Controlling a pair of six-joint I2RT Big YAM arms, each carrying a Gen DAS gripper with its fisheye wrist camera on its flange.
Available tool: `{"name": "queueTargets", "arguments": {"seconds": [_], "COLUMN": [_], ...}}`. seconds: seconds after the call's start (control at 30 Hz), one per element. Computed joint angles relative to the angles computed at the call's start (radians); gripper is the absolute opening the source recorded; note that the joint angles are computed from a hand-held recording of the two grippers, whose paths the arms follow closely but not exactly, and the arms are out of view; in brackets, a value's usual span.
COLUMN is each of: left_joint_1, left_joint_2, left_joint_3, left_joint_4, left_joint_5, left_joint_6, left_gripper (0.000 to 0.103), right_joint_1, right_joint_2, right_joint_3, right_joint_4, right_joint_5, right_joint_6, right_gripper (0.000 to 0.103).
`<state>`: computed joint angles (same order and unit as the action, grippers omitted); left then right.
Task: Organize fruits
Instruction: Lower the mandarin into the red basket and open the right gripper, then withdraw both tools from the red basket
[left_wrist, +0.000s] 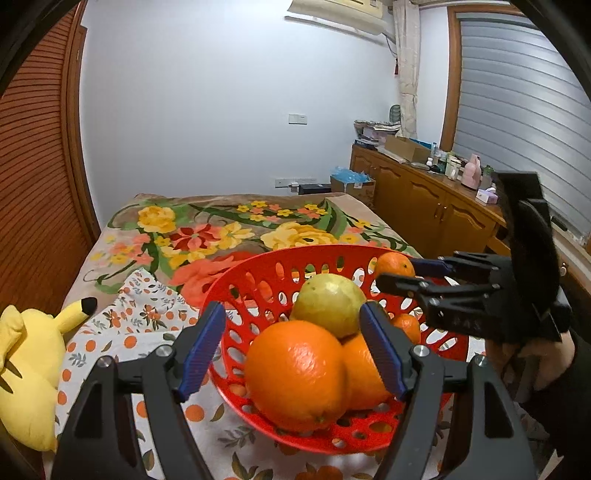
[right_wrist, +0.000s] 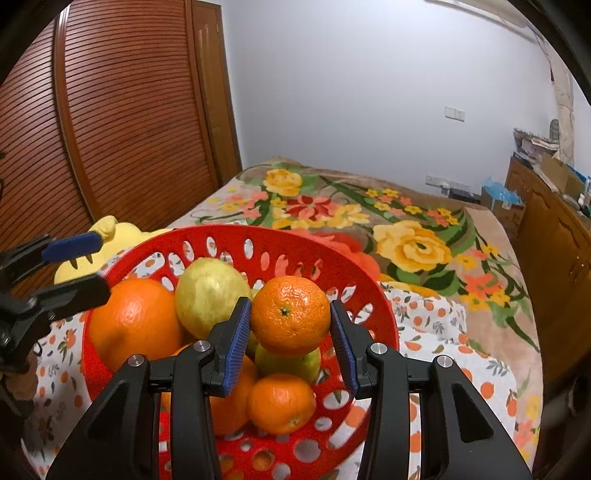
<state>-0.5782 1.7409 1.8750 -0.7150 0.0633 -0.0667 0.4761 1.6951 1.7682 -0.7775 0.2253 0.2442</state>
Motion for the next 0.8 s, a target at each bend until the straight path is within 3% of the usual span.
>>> {"name": "queueTargets", "arguments": {"seconds": [0.53,0.67,0.8], "left_joint_1": [-0.002,-0.011,-0.025], "left_joint_2": [-0.065,-0.084,-0.109], "left_joint_3": [-0.092,-0.114,-0.150], "left_joint_4": [0.025,0.024,0.034], "left_joint_5": [-0.029,-0.043,-0.062], "left_joint_6": [-0.012,-0.009,-0.006], "left_gripper": [0.075,0.075,0.075], "right_joint_1": [0.003,0.002,0.009], "right_joint_2": [0.014,0.003,-0.033], "right_joint_3": [0.022,0.009,-0.035], "right_joint_4": [-0.003,0.017,0.037], "right_joint_5": [0.005,-0.004,-0.005], "right_joint_6": [0.011,0.012,0.019], "right_gripper": [0.044,0.054,0.054]}}
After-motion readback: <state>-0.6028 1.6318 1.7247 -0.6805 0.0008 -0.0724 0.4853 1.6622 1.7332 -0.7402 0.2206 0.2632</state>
